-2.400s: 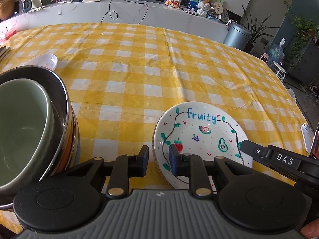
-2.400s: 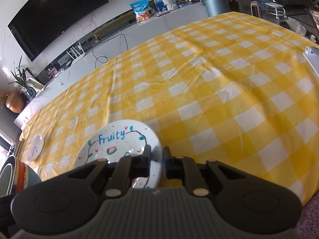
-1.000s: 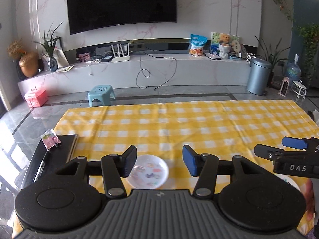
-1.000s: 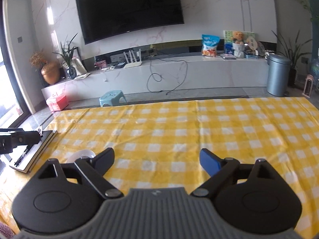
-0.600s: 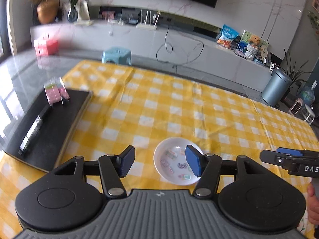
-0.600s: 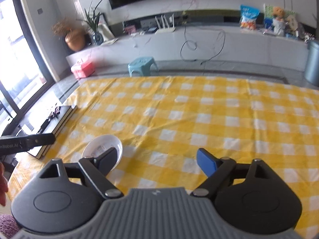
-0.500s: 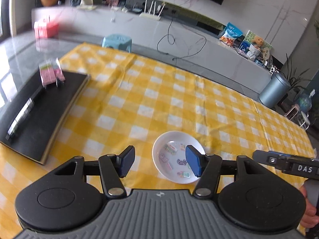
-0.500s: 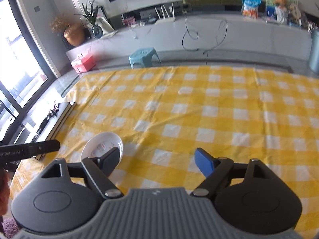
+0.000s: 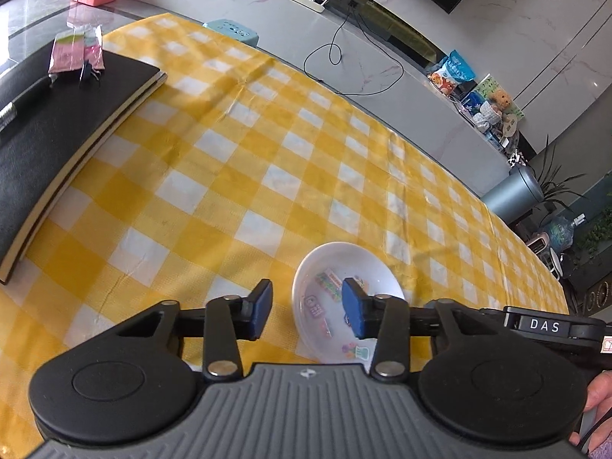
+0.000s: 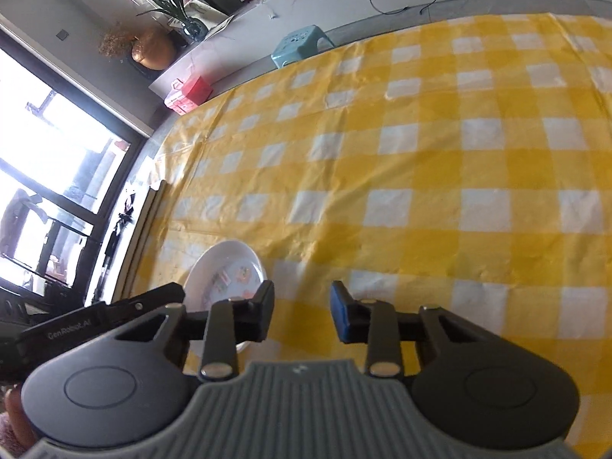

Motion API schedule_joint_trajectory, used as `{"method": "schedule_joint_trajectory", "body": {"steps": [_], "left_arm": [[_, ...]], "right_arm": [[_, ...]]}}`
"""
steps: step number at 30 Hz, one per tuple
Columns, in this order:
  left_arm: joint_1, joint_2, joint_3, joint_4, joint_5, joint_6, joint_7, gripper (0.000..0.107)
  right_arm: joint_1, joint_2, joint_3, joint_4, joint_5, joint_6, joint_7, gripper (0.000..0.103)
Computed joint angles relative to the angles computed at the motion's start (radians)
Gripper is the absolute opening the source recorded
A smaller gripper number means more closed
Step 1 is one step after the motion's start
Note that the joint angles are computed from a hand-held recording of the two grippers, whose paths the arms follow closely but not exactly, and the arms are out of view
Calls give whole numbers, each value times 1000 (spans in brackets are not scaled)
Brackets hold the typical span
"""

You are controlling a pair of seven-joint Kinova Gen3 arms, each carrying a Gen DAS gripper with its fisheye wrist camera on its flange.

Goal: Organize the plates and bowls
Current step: 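Reach both tools to the small white dish and close on its rim, then lift the small white dish and lower it onto the 'Fruity' plate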

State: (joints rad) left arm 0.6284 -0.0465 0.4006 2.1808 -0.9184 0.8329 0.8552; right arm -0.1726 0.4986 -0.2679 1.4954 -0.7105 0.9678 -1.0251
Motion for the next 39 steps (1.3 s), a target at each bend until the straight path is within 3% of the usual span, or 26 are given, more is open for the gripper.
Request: {"method": "schedule_joint_trajectory", "body": {"steps": [2, 8, 11, 14, 25, 32, 39], "left_arm": [[-2, 2, 0, 13, -16, -14, 27, 37], [6, 14, -3, 20, -39, -16, 48, 28], [8, 19, -14, 11, -24, -20, 13, 17], [11, 27, -18, -2, -7, -14, -13, 11], [85, 54, -8, -151, 64, 155, -115, 7], [149, 96, 1, -333, 96, 296, -228, 7], [286, 233, -21, -569, 74, 464, -332, 7]], "right_arm": [[-1, 24, -9, -16, -13, 23, -5, 22], [-15, 48, -24, -30, -24, 37, 16, 14], [-24, 50, -20, -34, -13, 38, 19, 4], [-21, 53, -22, -34, -15, 43, 26, 2], [8, -11, -13, 2, -39, 53, 50, 1], [84, -127, 26, 73, -107, 104, 96, 1], [160, -277, 122, 158, -133, 176, 153, 1]]}}
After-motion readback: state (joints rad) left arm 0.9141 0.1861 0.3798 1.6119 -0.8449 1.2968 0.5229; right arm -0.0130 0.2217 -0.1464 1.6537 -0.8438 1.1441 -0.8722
